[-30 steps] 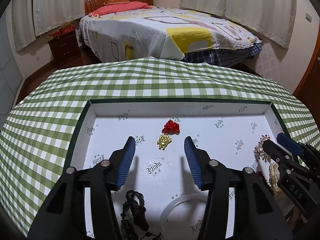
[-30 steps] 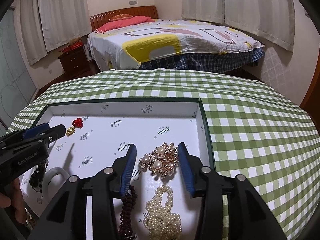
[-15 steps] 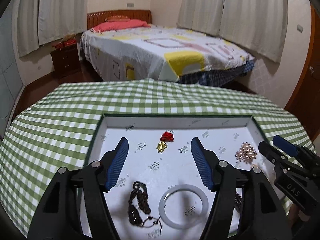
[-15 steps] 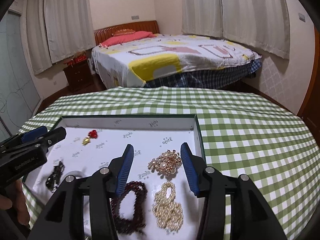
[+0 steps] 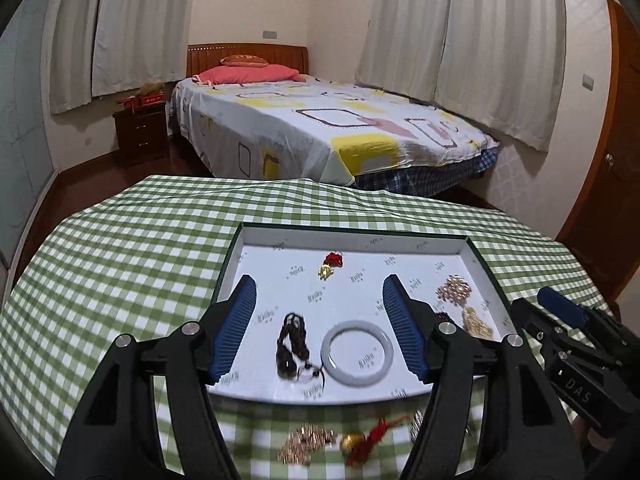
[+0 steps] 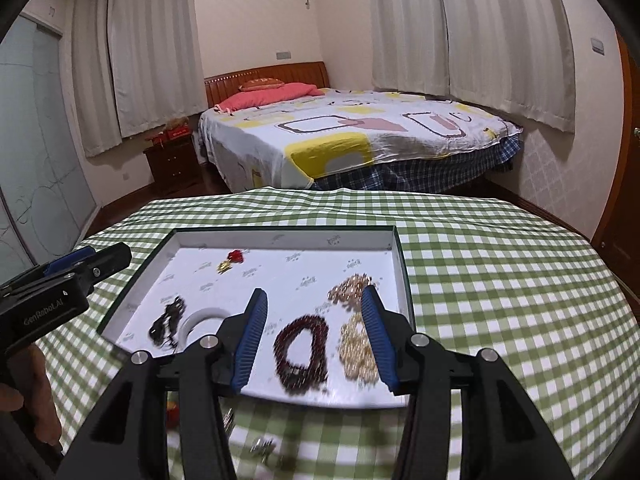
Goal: Organize jewelry
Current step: 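Withdraw both tools from the box toward the remaining jewelry, then move the right tool to the silver pearl ring while the left tool approaches the gold chain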
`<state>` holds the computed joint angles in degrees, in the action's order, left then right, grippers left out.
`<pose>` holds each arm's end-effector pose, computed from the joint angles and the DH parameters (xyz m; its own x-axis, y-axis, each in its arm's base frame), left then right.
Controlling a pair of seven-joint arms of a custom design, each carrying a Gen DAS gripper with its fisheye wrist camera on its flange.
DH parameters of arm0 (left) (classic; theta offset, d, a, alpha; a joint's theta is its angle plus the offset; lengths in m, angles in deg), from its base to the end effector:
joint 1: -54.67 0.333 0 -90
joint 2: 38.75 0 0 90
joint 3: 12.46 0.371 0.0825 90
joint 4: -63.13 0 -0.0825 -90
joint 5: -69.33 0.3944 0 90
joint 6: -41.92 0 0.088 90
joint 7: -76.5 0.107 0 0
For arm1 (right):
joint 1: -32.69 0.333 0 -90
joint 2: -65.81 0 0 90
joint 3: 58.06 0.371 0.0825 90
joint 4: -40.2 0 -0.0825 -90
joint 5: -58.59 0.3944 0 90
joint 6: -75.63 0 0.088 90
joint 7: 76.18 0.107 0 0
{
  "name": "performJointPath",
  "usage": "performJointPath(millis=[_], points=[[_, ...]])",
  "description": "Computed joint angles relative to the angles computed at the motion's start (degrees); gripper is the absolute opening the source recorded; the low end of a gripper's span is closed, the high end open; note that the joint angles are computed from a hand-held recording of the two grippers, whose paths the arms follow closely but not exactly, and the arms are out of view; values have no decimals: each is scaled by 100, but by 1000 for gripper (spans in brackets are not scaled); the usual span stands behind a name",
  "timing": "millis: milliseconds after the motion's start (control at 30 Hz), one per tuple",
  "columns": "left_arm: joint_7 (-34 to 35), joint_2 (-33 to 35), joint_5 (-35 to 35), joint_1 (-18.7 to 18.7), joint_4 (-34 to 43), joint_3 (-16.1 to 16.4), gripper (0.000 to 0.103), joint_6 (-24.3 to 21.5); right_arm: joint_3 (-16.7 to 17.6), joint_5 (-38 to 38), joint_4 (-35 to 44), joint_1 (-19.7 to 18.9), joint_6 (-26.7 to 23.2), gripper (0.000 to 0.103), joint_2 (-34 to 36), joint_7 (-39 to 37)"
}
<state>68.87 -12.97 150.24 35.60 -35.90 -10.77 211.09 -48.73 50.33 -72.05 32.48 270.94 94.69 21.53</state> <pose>0.6592 -0.2782 0.4122 0.0169 -0.9932 0.1156 -0.5848 -0.1036 -0.8046 0.6917 0.1100 0.3758 0.1712 -0.9805 -0.0966 -0.5852 -0.0223 -0.8105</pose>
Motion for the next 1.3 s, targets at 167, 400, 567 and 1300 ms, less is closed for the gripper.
performJointPath(millis=[167, 400, 567, 1300], points=[[-888, -324, 783, -15, -390, -51, 65, -83, -194, 65, -509, 197, 403, 49, -240, 19], [-1322, -605, 1168, 307, -883, -508, 65, -330, -391, 53, -964, 400, 736, 49, -379, 98], [-1579, -749, 1442, 471, -1179, -742, 65, -507, -369, -39, -1134, 398, 744, 49, -368, 173], [-1253, -657, 952, 632, -1547, -825, 65, -571, 476, 43, -561, -200, -804, 40, 63, -131]])
